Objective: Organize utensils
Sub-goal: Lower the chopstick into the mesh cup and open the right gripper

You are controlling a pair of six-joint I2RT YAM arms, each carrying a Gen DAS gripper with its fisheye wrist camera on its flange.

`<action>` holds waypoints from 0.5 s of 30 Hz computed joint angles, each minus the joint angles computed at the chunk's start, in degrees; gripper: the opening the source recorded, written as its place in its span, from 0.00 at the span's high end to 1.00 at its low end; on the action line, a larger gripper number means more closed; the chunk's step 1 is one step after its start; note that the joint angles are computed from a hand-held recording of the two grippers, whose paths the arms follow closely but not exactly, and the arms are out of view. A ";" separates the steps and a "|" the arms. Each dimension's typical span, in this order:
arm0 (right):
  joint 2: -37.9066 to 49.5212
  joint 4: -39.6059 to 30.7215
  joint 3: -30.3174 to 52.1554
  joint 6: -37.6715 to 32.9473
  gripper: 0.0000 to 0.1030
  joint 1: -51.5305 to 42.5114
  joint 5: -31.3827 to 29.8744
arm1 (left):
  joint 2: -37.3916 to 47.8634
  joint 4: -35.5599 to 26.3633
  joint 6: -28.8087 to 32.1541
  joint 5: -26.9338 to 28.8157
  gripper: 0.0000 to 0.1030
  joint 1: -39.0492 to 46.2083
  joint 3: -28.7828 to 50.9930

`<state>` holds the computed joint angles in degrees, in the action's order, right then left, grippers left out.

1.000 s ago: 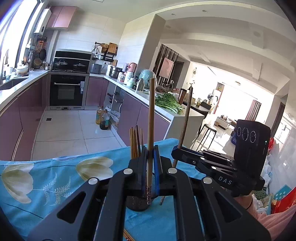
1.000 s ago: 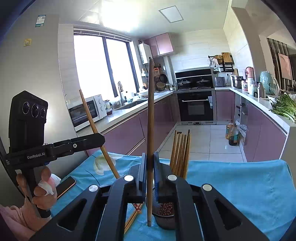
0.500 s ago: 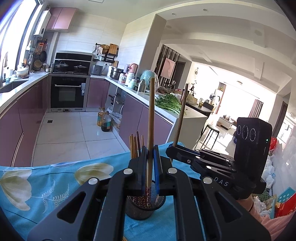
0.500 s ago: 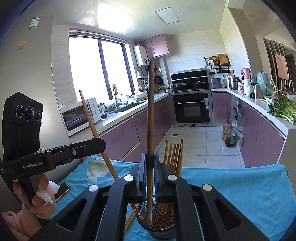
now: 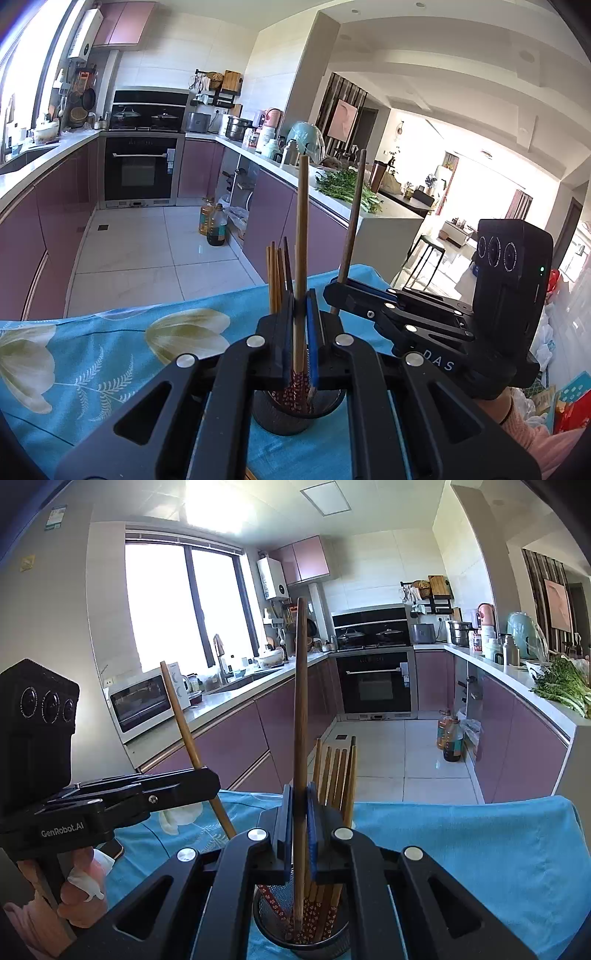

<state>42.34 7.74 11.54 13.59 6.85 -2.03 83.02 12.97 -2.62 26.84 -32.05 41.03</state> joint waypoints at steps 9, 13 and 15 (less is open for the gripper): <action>2.79 1.80 -0.31 -0.04 0.94 -0.29 -0.38 | 1.11 -2.75 0.56 -2.99 0.93 -1.88 2.26; 3.33 2.23 -0.60 0.13 0.94 -0.96 -1.08 | 1.38 -3.46 1.24 -4.27 0.93 -2.74 2.48; 3.48 2.38 -0.86 0.18 0.94 -1.02 -1.22 | 1.87 -3.96 1.22 -5.00 0.93 -3.42 3.19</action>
